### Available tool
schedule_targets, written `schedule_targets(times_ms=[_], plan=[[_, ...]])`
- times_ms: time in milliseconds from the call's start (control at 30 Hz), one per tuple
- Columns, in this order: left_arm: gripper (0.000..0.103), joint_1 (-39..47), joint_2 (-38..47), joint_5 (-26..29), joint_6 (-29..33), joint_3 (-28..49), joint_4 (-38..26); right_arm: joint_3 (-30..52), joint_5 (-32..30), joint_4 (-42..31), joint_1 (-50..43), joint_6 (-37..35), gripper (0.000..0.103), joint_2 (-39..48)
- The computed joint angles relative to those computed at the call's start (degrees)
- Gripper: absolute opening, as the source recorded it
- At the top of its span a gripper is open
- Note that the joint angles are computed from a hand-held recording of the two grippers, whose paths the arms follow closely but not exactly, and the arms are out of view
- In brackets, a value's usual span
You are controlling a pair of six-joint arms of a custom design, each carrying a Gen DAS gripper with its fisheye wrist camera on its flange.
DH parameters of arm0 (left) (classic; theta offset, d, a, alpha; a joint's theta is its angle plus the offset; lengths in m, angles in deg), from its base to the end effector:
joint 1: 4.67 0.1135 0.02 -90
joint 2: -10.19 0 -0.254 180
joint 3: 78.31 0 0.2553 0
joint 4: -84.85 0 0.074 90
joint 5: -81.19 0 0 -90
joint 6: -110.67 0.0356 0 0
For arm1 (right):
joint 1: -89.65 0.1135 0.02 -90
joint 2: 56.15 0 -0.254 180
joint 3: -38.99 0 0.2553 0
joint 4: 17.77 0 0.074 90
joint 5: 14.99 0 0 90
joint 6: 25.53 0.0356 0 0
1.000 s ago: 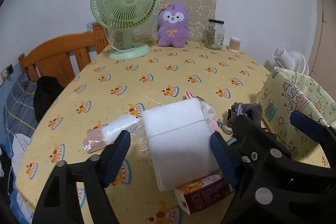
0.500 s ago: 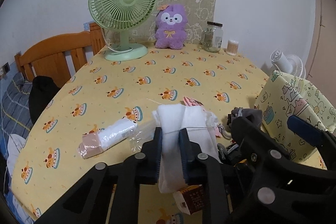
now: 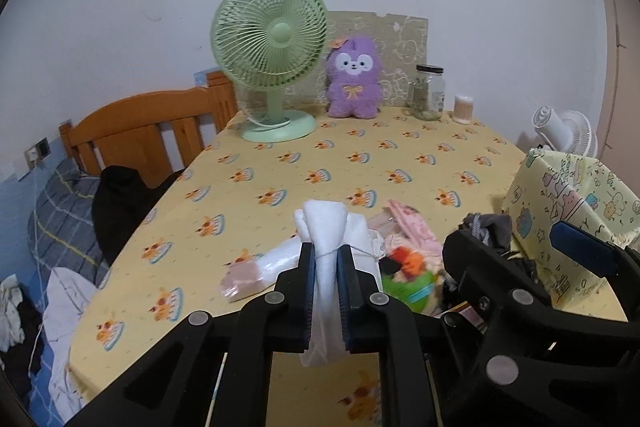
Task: Organize soft objects
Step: 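Lower the white pack with the left tool while the right tool grasps the brown snack box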
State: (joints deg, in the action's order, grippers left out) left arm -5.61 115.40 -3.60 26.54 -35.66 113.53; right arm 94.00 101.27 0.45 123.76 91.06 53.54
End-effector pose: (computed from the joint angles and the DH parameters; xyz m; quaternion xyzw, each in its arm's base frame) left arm 0.2951 -0.0081 0.0710 0.0737 0.8787 -0.0199 0.4712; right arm 0.2890 0.1767 0.0814 0.0451 0.8743 0.0466 0.4810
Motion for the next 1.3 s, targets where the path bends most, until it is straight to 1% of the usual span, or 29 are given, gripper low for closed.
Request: schedule_targets(times_ms=[333,567,667,700,733,767,800,833,867,900,967,1033,1100,1200,1300], plan=[[0.007,2.53,2.39,-2.04,1.29,-3.13,3.49,1.79,-0.92,-1.62,2.78,2.08,0.097,4.08],[0.007,3.62,5.85,-1.86,1.13,-1.45,3.19,4.59,-1.19,-4.0,3.02,2.61,0.097,6.95],[0.008,3.45,7.46,-2.71,1.22,-0.03,2.34,6.17,-2.42,-5.46,2.38,3.12,0.095,8.43],[0.013,3.36,8.04,-3.19,1.15,0.64,1.67,6.52,-3.01,-5.63,2.17,3.35,0.093,8.91],[0.018,3.36,8.45,-3.51,1.15,1.17,1.18,6.69,-3.71,-5.61,1.98,3.37,0.088,9.2],[0.022,3.48,8.79,-3.42,1.16,1.81,0.2,6.89,-4.22,-5.59,1.85,3.29,0.083,9.59],[0.028,3.48,9.05,-3.52,1.23,2.02,0.04,7.23,-4.31,-5.91,1.81,3.29,0.077,9.92],[0.033,3.48,9.24,-3.63,1.16,2.13,0.17,7.4,-3.85,-5.88,1.95,2.9,0.076,10.06],[0.035,3.44,9.35,-3.82,1.21,2.21,0.17,7.56,-3.72,-5.99,2.03,2.81,0.075,10.18],[0.04,3.45,9.46,-3.76,1.22,2.4,-0.02,7.59,-3.65,-5.96,2.03,2.81,0.074,10.21],[0.049,4.01,9.12,-2.4,0.69,3.03,-1.6,7.41,-4.26,-5.91,1.72,3.05,0.072,9.9],[0.061,4.45,8.36,-1.14,-0.26,3.39,-3.11,6.96,-4.34,-5.91,1.33,3.47,0.071,9.19],[0.065,4.68,7.66,0.21,-0.72,3.48,-4.0,6.19,-3.74,-5.6,1.0,3.37,0.071,8.22],[0.078,3.89,7.4,1.31,-0.84,3.78,-4.87,5.27,-3.07,-4.95,0.56,3.03,0.071,7.29],[0.078,1.54,9.04,-0.38,0.19,4.83,-5.62,5.78,-3.2,-5.54,0.28,2.7,0.071,7.68]])
